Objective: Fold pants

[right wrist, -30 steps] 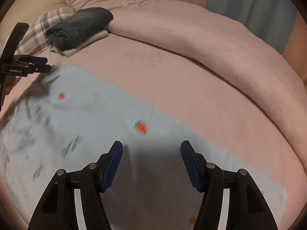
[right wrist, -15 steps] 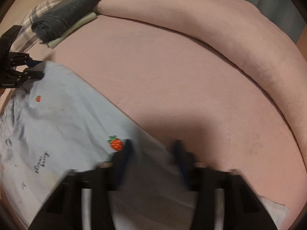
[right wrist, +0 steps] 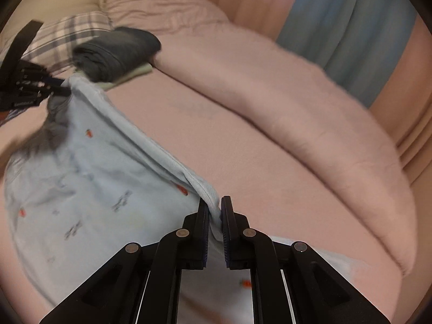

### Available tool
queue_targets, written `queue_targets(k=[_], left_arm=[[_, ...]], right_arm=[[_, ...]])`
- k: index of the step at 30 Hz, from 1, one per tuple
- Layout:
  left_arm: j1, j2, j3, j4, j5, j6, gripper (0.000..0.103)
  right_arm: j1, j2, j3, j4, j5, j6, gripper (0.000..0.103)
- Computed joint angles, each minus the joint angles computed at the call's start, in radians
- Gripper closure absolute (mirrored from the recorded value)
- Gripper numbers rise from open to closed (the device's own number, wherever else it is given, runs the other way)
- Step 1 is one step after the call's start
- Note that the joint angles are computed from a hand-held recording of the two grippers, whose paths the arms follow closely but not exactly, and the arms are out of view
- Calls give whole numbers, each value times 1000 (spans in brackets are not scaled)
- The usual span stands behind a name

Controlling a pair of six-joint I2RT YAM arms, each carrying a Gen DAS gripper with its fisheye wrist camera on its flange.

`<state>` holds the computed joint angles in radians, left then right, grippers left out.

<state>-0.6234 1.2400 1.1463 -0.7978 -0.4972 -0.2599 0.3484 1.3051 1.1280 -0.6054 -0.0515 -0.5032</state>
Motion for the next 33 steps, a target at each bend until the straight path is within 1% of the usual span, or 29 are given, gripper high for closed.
queue_targets(k=[1, 2, 3, 4, 5, 6, 8, 9, 10, 11, 12, 13, 14, 15, 16, 17, 19, 21, 22, 24, 26, 27, 28, 30, 31, 32, 33], left_arm=[[-65, -61, -35, -26, -48, -55, 89], [-106, -80, -40, -40, -68, -87, 90], [-133, -114, -77, -36, -97, -105, 90], [-210, -156, -110, -73, -151, -177, 90], [-243, -207, -152, -92, -176, -206, 90], [-306, -260, -219, -106, -225, -259, 90], [-467, -271, -273, -220, -333, -458, 90], [-502, -294, -317, -232, -312, -500, 90], [-487, -317, -399, -199, -310, -539, 91], [-458, -344, -439, -167, -269, -517, 91], [-474, -343, -475, -173, -251, -564, 91], [-465, -352, -524, -148, -220, -584, 92], [-459, -351, -545, -125, -207, -594, 96], [-443, -351, -562, -101, -190, -597, 97], [-449, -337, -566, -98, -195, -614, 97], [-449, -334, -566, -88, -202, -624, 97], [-442, -361, -560, -88, -203, -622, 97], [-458, -385, -565, -101, -220, -639, 97], [-478, -400, -566, -122, -226, -670, 97], [-521, -400, -567, -167, -238, -738, 97], [-572, -402, -573, -204, -243, -803, 97], [-608, -385, -575, -223, -249, -850, 97], [-623, -359, -577, -233, -245, -876, 93], [-602, -329, -578, -245, -231, -888, 92], [-592, -329, -573, -259, -210, -911, 91], [-592, -355, -572, -272, -201, -933, 91], [-612, -376, -560, -307, -204, -967, 90]], right_arm=[[3, -57, -35, -7, 2, -11, 94], [13, -141, -84, -26, 8, -19, 94], [34, -196, -119, -34, 22, -15, 94], [27, -271, -161, -61, 13, -27, 94], [40, -353, -207, -92, 21, -27, 95], [56, -413, -246, -108, 37, -29, 95], [165, -510, -305, -151, 122, -6, 95], [223, -565, -350, -171, 173, 3, 95], [288, -588, -379, -184, 219, 41, 95], [308, -628, -412, -218, 217, 55, 95], [357, -661, -461, -236, 239, 85, 95], [399, -673, -497, -241, 265, 117, 95], [446, -671, -543, -239, 289, 153, 95], [479, -661, -571, -227, 311, 165, 95], [546, -645, -593, -219, 365, 203, 95], [563, -626, -608, -201, 387, 203, 95], [549, -603, -596, -186, 383, 200, 95], [544, -619, -565, -202, 384, 206, 95], [574, -652, -559, -234, 405, 234, 95], [596, -670, -542, -257, 421, 261, 95], [599, -679, -550, -279, 394, 293, 95], [651, -691, -571, -293, 422, 334, 95], [676, -693, -590, -296, 434, 349, 95], [683, -678, -636, -285, 430, 371, 95], [676, -690, -650, -263, 429, 375, 95], [655, -696, -650, -251, 415, 381, 95], [616, -692, -632, -264, 377, 388, 92]])
